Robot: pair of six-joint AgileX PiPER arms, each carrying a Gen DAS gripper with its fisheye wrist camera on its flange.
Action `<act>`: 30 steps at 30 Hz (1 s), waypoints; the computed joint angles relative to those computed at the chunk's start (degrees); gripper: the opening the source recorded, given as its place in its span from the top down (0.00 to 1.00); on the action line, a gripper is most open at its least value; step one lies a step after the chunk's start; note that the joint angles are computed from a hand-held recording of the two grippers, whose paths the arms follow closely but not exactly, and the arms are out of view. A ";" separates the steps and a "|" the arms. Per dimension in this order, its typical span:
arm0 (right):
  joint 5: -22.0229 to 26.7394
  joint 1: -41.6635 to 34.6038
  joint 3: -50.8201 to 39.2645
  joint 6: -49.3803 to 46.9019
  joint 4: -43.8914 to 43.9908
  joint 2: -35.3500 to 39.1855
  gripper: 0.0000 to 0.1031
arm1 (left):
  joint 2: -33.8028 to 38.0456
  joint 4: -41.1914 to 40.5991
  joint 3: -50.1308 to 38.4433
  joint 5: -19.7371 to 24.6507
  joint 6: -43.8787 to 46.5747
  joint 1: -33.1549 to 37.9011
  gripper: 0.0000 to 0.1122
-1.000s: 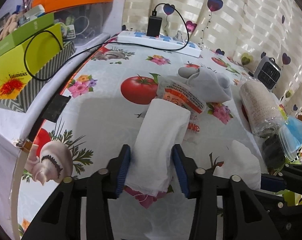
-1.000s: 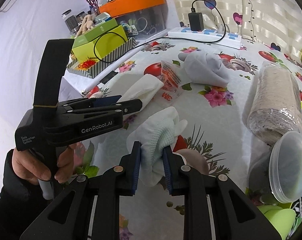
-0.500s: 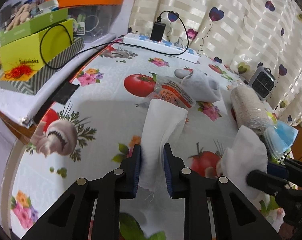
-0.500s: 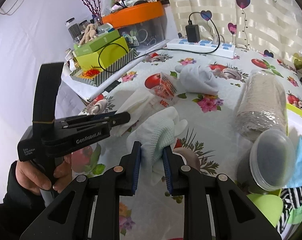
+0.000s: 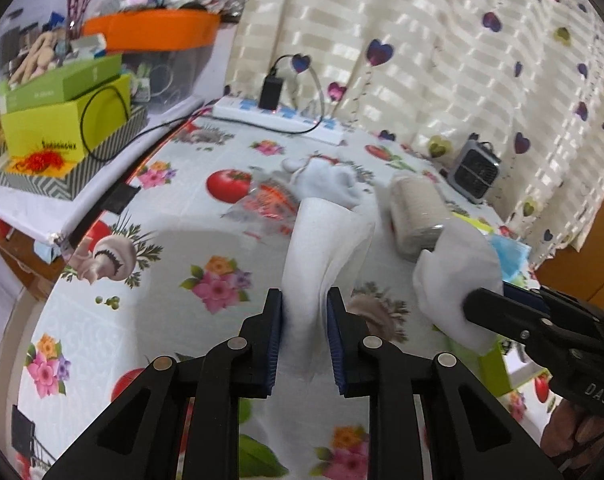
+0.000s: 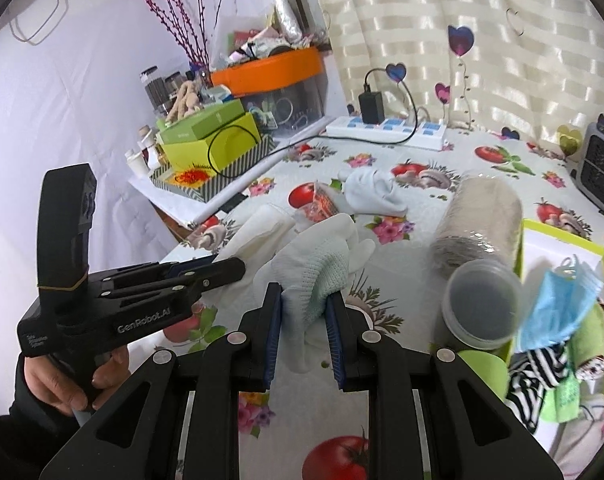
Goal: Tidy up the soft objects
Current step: 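Lift the white towel and white sock and carry them over the tray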
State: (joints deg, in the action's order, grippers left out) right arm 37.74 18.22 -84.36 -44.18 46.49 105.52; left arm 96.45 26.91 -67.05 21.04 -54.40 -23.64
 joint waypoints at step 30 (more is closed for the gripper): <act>-1.45 -9.73 15.83 -12.03 10.95 -16.42 0.78 | -3.64 11.49 -6.32 8.21 -10.38 -15.95 0.82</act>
